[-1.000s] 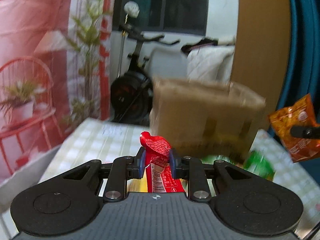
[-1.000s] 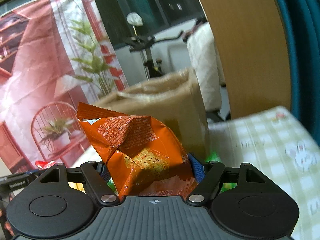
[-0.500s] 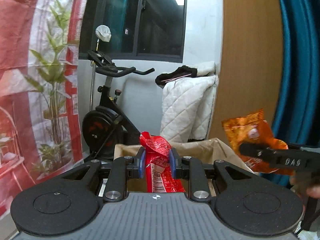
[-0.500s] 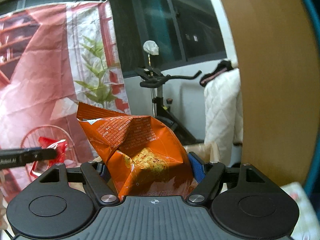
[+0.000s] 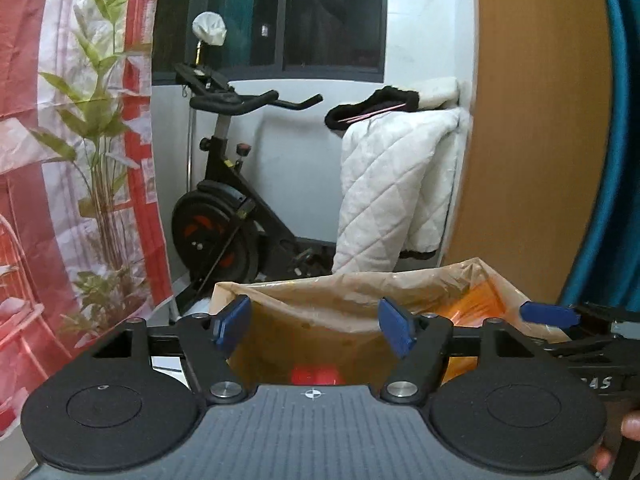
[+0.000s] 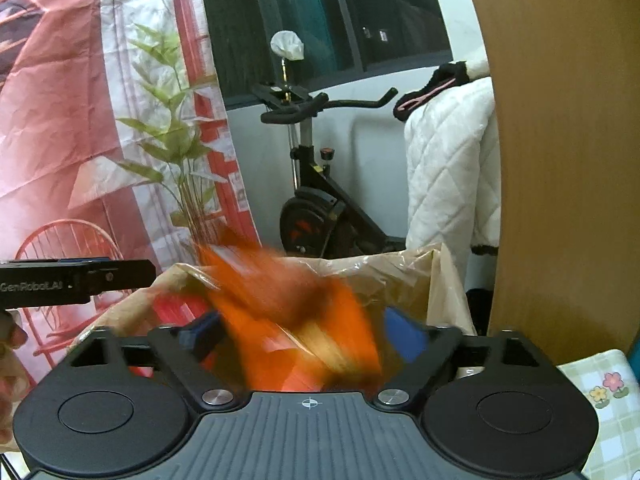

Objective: Organize snacks
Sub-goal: 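Carry the red wrapper and orange bag over the box and release both, then move both tools back down to the snack pile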

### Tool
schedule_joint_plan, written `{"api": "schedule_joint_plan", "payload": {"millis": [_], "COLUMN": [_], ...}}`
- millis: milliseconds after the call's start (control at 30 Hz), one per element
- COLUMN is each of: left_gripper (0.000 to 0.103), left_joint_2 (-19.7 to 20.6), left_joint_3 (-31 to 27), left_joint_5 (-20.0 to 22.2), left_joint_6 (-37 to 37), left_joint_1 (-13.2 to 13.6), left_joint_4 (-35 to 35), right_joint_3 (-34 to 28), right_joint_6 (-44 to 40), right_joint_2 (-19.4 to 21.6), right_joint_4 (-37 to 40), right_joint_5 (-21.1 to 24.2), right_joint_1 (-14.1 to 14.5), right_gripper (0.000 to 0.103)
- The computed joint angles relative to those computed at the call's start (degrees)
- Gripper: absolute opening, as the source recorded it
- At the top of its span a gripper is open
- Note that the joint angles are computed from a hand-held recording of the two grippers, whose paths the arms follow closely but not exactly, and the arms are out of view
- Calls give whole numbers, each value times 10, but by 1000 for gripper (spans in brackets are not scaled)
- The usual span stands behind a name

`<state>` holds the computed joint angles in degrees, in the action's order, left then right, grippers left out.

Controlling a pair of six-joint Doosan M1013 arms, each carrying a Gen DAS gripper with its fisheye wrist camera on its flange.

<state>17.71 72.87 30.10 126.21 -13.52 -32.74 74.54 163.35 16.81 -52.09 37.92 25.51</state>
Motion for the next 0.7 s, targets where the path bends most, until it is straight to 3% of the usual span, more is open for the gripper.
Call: {"api": "schedule_joint_plan", "payload": {"millis": [100,233,367,500,700], "left_gripper": [73,90,95,96,96], "left_joint_2": [-6,-33,-68,-92,-119], "left_joint_3": [3,35,73,97,135], "left_joint_5": [6,-14,-46,-54,-36], "left_joint_6": [-20,-10,-3,-15,35], "left_joint_1": [6,15,23,29,50], "left_joint_4": [15,-2,3,34,11], "right_joint_3": [10,37,55,80,116], "right_joint_6": [6,45,66,138,215], "right_joint_2": [-8,-29,-45,-63,-74], "right_joint_4": [-13,-70,-111,-146,-196], "right_joint_5": [0,-2,17,13,47], "right_joint_1": [5,22,45,63,95], "right_gripper": [101,102,103,103,103]}}
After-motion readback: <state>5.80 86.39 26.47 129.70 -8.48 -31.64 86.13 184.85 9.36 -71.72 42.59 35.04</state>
